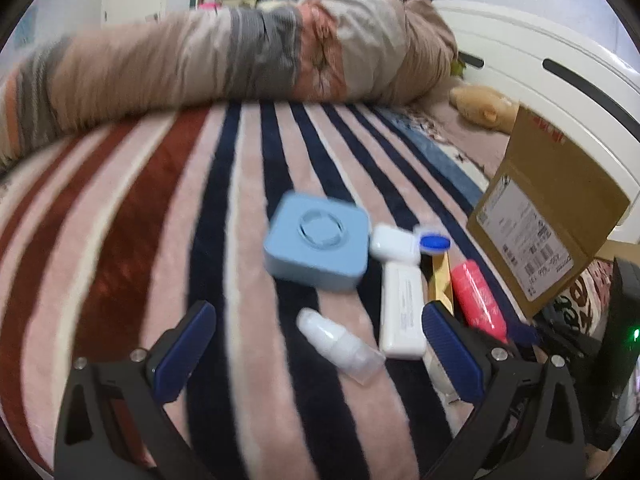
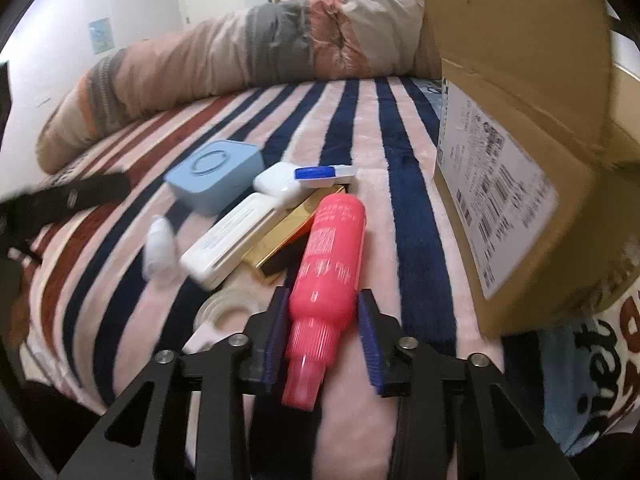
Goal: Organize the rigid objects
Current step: 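Grasp the pink spray bottle with the right tool, then drop the pink bottle in the box with the right tool while the left grasps the pump bottle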
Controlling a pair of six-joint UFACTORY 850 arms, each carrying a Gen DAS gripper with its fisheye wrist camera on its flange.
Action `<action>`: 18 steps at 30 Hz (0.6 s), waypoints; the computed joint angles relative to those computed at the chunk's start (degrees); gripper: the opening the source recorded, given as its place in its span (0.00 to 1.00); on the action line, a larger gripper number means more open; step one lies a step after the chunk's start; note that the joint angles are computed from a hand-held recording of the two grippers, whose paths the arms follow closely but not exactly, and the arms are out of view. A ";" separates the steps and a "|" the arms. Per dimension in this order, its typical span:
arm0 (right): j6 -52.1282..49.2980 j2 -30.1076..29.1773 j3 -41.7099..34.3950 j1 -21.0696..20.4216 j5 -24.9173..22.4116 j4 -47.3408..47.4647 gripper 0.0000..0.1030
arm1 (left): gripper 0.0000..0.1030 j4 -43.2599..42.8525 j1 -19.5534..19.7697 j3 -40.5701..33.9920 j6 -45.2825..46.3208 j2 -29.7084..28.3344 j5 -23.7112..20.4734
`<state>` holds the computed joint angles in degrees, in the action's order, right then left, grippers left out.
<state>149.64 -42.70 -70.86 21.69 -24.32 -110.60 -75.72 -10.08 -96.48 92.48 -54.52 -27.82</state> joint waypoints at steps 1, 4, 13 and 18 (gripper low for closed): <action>-0.21 -0.36 -0.42 -0.10 -0.59 0.38 0.35 | 0.99 1.93 -0.14 -0.56 -2.26 -0.41 -0.18; -10.14 -2.69 -3.83 0.12 -2.81 9.50 0.27 | 0.99 5.91 -0.66 -1.71 -6.93 -1.51 0.19; -2.21 3.52 2.07 2.66 -8.31 -5.68 0.26 | 0.87 10.96 -0.30 -2.11 -11.19 -2.10 -1.32; 8.48 15.51 9.73 3.15 -11.98 -22.95 0.26 | 0.46 15.21 0.13 -4.90 -16.01 -4.16 -6.39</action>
